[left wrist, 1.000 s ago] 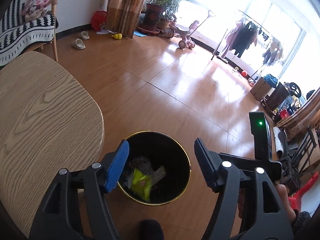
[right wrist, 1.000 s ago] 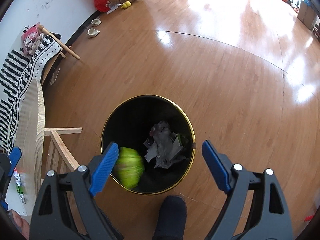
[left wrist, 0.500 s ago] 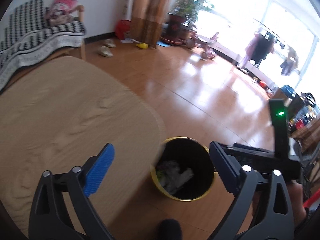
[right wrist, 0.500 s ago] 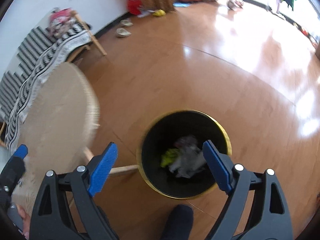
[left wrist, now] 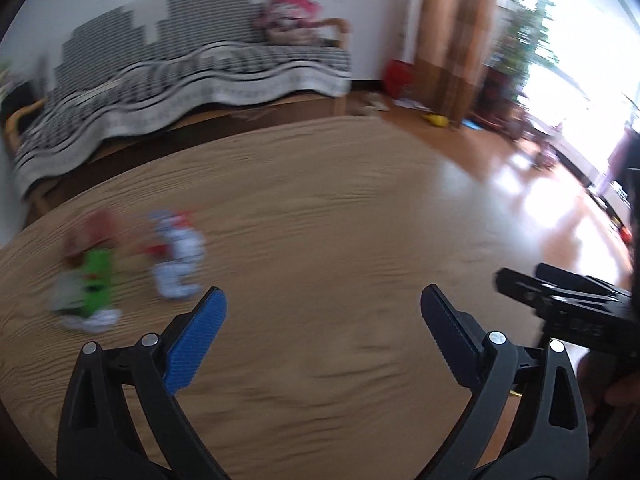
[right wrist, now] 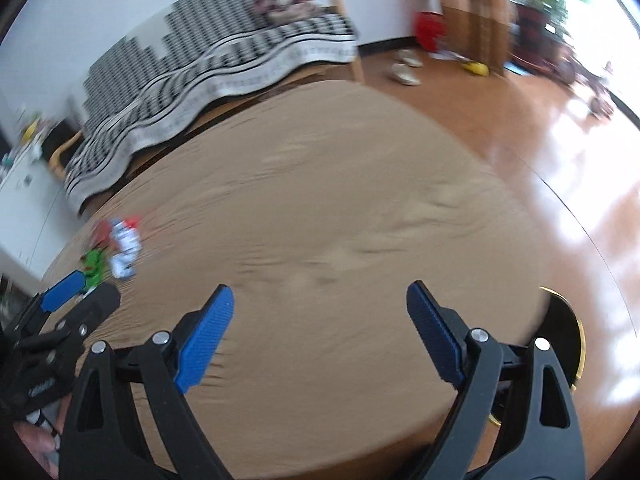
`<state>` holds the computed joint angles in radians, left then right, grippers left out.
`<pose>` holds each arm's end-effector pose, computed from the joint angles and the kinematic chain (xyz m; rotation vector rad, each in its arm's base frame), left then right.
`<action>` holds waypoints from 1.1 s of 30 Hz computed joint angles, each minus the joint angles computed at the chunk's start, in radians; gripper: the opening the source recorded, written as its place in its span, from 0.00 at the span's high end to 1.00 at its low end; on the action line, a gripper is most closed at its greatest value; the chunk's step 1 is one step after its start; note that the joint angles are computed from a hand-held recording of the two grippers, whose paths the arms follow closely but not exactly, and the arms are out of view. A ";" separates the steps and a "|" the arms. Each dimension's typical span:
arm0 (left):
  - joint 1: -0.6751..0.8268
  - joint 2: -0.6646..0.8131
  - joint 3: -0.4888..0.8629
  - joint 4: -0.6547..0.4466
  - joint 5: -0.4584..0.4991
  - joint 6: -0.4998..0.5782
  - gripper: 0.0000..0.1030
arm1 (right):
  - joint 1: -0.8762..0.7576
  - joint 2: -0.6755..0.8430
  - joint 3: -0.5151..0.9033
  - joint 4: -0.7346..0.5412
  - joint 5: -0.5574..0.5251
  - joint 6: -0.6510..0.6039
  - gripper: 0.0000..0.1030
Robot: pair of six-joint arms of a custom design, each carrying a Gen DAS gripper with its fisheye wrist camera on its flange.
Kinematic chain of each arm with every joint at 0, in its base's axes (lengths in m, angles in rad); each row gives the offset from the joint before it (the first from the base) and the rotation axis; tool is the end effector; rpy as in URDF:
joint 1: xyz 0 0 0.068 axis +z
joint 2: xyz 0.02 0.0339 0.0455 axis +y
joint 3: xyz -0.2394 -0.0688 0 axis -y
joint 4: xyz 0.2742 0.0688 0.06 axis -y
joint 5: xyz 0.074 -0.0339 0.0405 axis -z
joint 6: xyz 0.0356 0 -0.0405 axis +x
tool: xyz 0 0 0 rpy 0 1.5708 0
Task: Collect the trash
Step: 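Swing both tools back over the remaining trash on the table, then grasp the green toy car with the left tool while the right tool grasps the crumpled foil wrapper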
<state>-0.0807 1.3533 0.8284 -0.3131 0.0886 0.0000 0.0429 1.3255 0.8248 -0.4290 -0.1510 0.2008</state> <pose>0.3077 -0.0280 0.1804 0.1381 2.4055 -0.1440 0.2960 0.0181 0.1792 0.1350 2.5053 0.2895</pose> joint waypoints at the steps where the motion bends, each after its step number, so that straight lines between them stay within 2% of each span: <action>1: 0.046 -0.004 -0.006 -0.001 0.010 0.017 0.08 | 0.065 0.030 0.027 0.008 0.022 0.025 0.17; 5: 0.264 0.080 0.055 0.005 0.034 0.099 0.08 | 0.238 0.149 0.119 0.039 0.076 0.079 0.17; 8: 0.366 0.166 0.114 0.021 0.038 0.130 0.08 | 0.350 0.255 0.214 0.046 0.121 0.120 0.17; 15: 0.424 0.392 0.258 0.072 -0.009 0.136 0.08 | 0.442 0.429 0.354 0.052 0.148 0.140 0.17; 18: 0.419 0.443 0.281 0.091 -0.020 0.140 0.08 | 0.452 0.484 0.402 0.046 0.148 0.145 0.17; 20: 0.408 0.453 0.277 0.105 -0.033 0.147 0.13 | 0.454 0.507 0.420 0.045 0.149 0.147 0.17; 23: 0.394 0.462 0.283 0.107 -0.024 0.165 0.27 | 0.459 0.544 0.455 0.043 0.145 0.150 0.17; 25: 0.390 0.478 0.297 0.092 -0.017 0.162 0.48 | 0.458 0.563 0.471 0.042 0.140 0.153 0.17; 26: 0.389 0.489 0.309 0.080 -0.021 0.159 0.55 | 0.459 0.571 0.478 0.043 0.136 0.154 0.17; 27: 0.386 0.490 0.307 0.080 -0.031 0.157 0.69 | 0.461 0.575 0.480 0.044 0.136 0.153 0.17; 29: 0.387 0.473 0.291 0.093 -0.055 0.150 0.70 | 0.469 0.601 0.504 0.048 0.133 0.157 0.17; 33: 0.415 0.390 0.241 0.095 -0.025 0.149 0.70 | 0.486 0.656 0.560 0.053 0.122 0.165 0.17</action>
<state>0.3345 1.7432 1.0696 -0.2177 0.0637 0.1494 0.5291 1.9814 1.3853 -0.3763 -0.0291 0.3661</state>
